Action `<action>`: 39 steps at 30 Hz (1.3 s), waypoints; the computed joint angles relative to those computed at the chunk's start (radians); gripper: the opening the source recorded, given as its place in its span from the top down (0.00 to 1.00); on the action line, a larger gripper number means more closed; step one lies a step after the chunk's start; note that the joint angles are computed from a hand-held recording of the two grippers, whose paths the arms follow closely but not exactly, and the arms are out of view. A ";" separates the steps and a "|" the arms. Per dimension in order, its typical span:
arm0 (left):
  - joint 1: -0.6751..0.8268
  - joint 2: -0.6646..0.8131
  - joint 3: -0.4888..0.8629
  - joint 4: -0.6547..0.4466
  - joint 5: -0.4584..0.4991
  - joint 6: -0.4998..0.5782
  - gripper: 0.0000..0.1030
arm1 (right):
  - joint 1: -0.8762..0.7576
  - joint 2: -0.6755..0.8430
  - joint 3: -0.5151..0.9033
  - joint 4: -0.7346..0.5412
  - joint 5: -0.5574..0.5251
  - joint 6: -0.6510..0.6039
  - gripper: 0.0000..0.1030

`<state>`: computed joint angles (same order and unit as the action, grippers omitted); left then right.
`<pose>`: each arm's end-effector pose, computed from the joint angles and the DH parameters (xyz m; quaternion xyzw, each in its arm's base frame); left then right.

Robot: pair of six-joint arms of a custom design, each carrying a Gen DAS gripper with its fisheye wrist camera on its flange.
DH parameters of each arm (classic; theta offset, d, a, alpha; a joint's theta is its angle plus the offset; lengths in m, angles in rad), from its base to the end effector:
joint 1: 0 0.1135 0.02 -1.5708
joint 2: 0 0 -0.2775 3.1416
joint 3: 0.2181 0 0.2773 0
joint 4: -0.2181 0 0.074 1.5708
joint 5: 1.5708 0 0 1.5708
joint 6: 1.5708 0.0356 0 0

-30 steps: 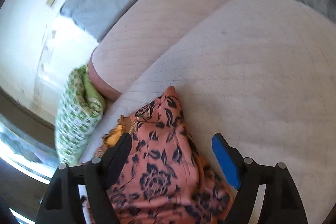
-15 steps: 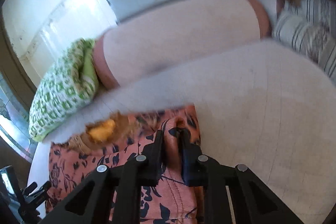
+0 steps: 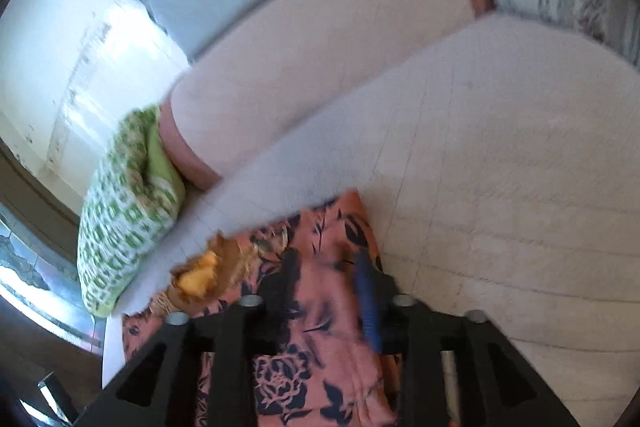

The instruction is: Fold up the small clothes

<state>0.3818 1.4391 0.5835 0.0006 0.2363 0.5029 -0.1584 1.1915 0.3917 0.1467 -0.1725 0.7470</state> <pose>0.2608 0.0957 0.1416 0.0975 0.9259 0.0491 0.3616 0.2336 -0.0311 0.1526 0.3564 0.8199 0.2019 0.3999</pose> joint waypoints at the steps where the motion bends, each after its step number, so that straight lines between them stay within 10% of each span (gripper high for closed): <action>1: -0.010 -0.011 -0.008 -0.014 0.010 0.019 0.19 | 0.009 -0.072 -0.023 -0.022 0.025 0.015 0.26; 5: -0.067 0.023 -0.021 -0.031 -0.053 0.070 0.19 | 0.079 -0.206 -0.054 -0.069 0.070 -0.013 0.27; 10: -0.078 0.060 -0.002 -0.051 -0.071 0.085 0.19 | 0.222 -0.042 0.010 -0.093 0.019 -0.036 0.60; 14: -0.055 0.077 0.028 -0.096 -0.046 0.109 0.19 | 0.330 0.266 0.153 -0.170 0.005 -0.083 0.59; 20: -0.018 -0.021 0.014 -0.118 0.046 0.073 0.19 | 0.353 0.164 0.150 -0.110 0.013 -0.127 0.60; 27: -0.105 0.092 -0.003 0.007 -0.125 0.050 0.16 | 0.501 0.410 0.319 -0.150 -0.022 -0.198 0.59; 39: 0.026 -0.308 -0.088 -0.212 0.068 0.029 0.15 | 0.461 -0.029 0.078 -0.194 0.004 -0.032 0.60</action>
